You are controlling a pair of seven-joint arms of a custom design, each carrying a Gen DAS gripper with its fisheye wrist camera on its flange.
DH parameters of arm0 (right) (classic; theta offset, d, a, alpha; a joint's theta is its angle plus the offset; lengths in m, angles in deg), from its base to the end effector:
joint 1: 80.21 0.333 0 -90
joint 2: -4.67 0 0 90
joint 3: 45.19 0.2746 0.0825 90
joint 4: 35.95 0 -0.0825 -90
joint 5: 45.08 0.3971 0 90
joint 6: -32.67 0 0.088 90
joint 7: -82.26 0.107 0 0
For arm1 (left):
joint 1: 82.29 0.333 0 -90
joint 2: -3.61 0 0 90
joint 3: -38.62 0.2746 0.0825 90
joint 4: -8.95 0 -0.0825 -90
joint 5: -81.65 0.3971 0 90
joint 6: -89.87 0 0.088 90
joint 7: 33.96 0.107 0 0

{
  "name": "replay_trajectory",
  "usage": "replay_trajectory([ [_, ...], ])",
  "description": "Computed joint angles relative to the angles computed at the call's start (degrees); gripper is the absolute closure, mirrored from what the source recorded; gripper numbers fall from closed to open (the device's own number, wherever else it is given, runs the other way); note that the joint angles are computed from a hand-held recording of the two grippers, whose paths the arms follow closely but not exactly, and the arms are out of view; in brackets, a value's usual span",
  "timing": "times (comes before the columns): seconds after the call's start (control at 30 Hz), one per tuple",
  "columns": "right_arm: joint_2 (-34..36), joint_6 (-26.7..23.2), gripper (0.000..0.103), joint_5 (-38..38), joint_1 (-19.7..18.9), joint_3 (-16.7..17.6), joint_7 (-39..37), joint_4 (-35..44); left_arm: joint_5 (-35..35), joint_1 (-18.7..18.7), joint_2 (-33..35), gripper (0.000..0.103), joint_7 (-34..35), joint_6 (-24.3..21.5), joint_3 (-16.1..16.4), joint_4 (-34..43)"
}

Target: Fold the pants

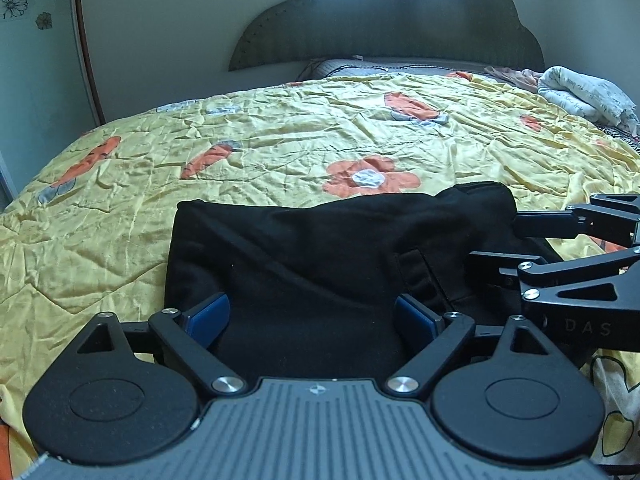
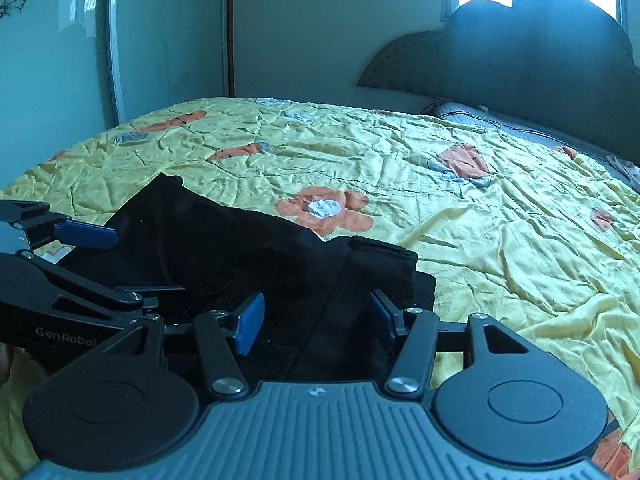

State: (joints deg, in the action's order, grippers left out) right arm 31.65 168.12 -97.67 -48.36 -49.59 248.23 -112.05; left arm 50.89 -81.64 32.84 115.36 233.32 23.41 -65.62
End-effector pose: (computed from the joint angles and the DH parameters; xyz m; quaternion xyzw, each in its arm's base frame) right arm 0.6523 0.3410 0.4934 -0.5118 0.7184 -0.3687 0.2934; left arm 0.7321 -0.1391 0.4999 -0.3031 0.8515 -0.3794 0.1976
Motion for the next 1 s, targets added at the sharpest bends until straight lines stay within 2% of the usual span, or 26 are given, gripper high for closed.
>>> replay_trajectory([
  [0.13, -1.78, -0.18, 0.036, -1.54, 0.63, -0.37, 2.90, -2.32, -0.57, 0.99, 0.40, 0.012, 0.17, -3.78, -0.17, 2.22],
  [0.23, -6.31, 0.80, 0.034, -5.23, 1.02, -0.61, 11.10, -8.61, -1.16, 1.52, 0.90, 0.012, -0.59, -4.95, 0.10, 3.82],
  [0.3, -10.79, 2.41, 0.034, -9.10, 0.79, -0.41, 20.57, -14.71, -1.43, 1.97, 1.53, 0.012, -0.71, -6.80, 0.03, 5.45],
  [0.43, -20.75, 12.45, 0.034, -24.41, -0.90, -0.32, 47.99, -28.07, -2.07, 2.13, 0.99, 0.012, 0.09, -7.31, -0.28, 5.08],
  [0.5, -23.28, 17.64, 0.034, -32.71, -2.38, 0.35, 58.58, -31.06, -2.53, 2.10, 0.30, 0.012, 0.76, -7.16, -0.42, 3.99],
  [0.57, -23.98, 22.38, 0.034, -38.55, -4.05, 1.29, 65.75, -31.78, -3.00, 2.04, -0.34, 0.012, 1.44, -7.25, -0.52, 3.00],
  [0.67, -23.26, 25.42, 0.034, -38.22, -6.21, 3.36, 66.64, -31.33, -4.18, 2.13, -1.67, 0.012, 3.50, -6.70, -0.76, 0.95],
  [0.83, -22.07, 26.35, 0.032, -35.75, -9.24, 6.66, 65.67, -31.11, -5.19, 1.70, -2.78, 0.012, 5.03, -5.58, -0.38, -0.63],
  [0.9, -22.30, 26.76, 0.032, -38.31, -9.77, 7.16, 68.75, -31.27, -5.40, 1.53, -2.57, 0.012, 4.75, -5.15, -0.19, -0.34],
  [0.97, -22.78, 27.51, 0.032, -43.51, -10.25, 7.49, 75.06, -31.59, -5.10, 1.21, -2.08, 0.012, 3.47, -5.02, 0.13, 0.36],
  [1.0, -23.10, 27.08, 0.032, -43.28, -10.48, 7.78, 75.63, -32.10, -4.88, 1.11, -1.82, 0.012, 2.74, -5.16, 0.25, 0.76],
])
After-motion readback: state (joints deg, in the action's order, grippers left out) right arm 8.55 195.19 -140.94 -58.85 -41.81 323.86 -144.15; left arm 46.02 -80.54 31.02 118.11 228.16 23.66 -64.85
